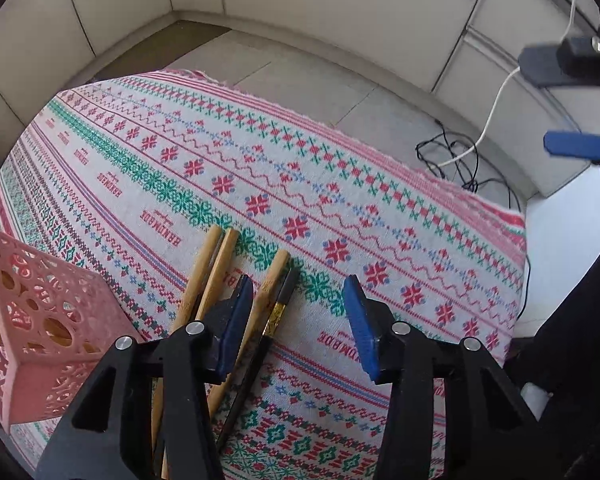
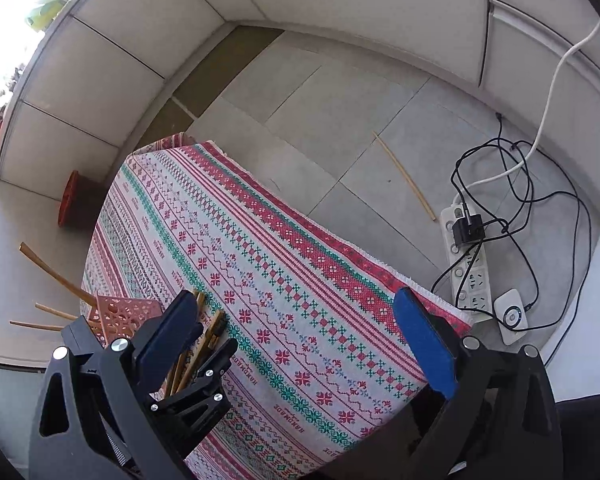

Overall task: Organize utensils
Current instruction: 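Return to the pile and grasp a wooden chopstick with the left tool, then close the right tool on the black gold-banded chopstick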

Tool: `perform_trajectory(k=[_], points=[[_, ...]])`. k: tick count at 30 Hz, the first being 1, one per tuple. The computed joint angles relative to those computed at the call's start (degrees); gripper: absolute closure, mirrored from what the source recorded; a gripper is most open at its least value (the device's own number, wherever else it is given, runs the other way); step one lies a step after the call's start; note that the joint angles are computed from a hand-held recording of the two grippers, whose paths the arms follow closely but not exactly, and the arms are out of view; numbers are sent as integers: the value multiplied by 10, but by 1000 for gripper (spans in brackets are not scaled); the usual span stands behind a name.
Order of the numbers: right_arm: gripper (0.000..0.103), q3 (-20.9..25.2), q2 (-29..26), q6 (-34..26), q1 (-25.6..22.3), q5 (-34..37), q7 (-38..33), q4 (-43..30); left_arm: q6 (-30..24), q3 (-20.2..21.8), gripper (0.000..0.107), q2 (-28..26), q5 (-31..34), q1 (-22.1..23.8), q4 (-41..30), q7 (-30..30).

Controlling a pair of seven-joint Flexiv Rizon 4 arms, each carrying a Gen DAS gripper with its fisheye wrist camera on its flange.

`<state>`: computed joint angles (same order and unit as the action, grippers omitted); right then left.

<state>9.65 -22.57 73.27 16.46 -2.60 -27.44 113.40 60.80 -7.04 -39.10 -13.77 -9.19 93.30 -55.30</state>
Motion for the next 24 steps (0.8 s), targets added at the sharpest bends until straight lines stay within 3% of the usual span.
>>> perform_trajectory(k=[2,3,4,7,15,18,24], points=[[7,2,-1,0,-2,4,-1,-2,-9,22,66,-4,10,-15,-17,-35],[7,2,-2,-2,-2,4,-1,-2,-18,28,71,-6,15,-19,-24,-47],[7,2,-2,-4,-3,5,-2,-3,-29,39,84,-9,25,-25,-34,-63],[7,7,-4,-8,-7,11,-10,-7,-34,37,90,-16,36,-21,-39,-74],[7,14,-7,-14,-13,26,-22,-13,-56,36,91,-32,52,-17,-66,-78],[7,14,-9,-18,-13,31,-24,-15,-75,64,91,-46,92,-41,-90,-93],[7,-2,-13,-33,2,10,-10,-18,-5,38,95,-38,88,-23,-50,-73]])
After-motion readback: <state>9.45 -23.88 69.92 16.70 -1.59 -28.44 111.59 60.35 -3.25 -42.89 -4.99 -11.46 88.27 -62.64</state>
